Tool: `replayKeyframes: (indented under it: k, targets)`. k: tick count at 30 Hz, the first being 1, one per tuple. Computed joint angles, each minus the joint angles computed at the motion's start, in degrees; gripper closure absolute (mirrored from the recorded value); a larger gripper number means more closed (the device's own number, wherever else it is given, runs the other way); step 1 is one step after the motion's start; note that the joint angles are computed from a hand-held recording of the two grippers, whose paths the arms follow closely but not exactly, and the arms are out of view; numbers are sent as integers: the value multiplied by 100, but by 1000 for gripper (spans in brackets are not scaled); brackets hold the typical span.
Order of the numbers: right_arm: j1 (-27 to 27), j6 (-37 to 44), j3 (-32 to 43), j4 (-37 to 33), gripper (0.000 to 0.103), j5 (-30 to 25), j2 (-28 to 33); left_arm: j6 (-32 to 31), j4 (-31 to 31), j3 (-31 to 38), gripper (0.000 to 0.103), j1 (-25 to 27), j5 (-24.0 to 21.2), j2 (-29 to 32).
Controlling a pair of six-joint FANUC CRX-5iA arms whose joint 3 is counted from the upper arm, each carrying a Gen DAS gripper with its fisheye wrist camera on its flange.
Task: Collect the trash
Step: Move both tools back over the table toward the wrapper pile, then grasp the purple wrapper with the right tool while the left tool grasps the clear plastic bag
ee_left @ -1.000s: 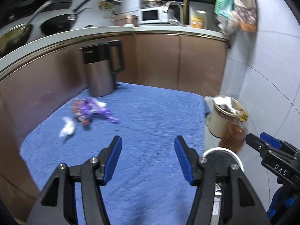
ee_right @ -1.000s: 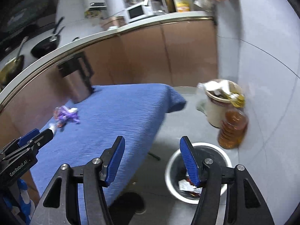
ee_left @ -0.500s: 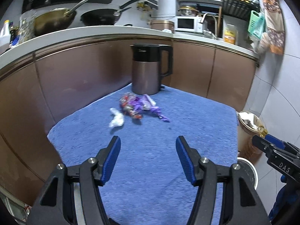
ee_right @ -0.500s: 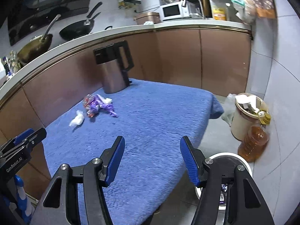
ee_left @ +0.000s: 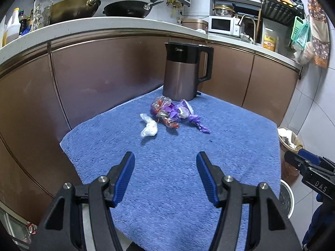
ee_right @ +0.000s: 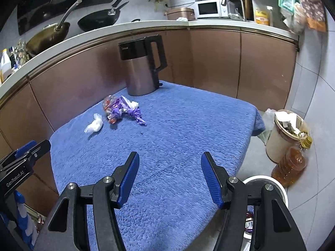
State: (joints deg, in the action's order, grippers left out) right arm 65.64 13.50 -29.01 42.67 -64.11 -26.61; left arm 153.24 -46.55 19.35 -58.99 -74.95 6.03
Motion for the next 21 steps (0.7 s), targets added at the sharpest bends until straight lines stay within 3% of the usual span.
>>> replayKeyframes:
  k: [6,12,17,21]
  targets:
    - [-332,455,189,-305,42,427,342,-368,424,-312,43,469,383,-99]
    - [-923,1365,512,-846,42,1282,934,-1001,1084,-812,42,1265,1193,-278]
    - [-1492,2332,1041,-1493,42,2019,1716,-2074,2173,-1054,42,2176,2044,-133]
    - [-1877,3192,1740,-2125,42,2376,2558,-2792,2666,-761,42,2565,2208,361]
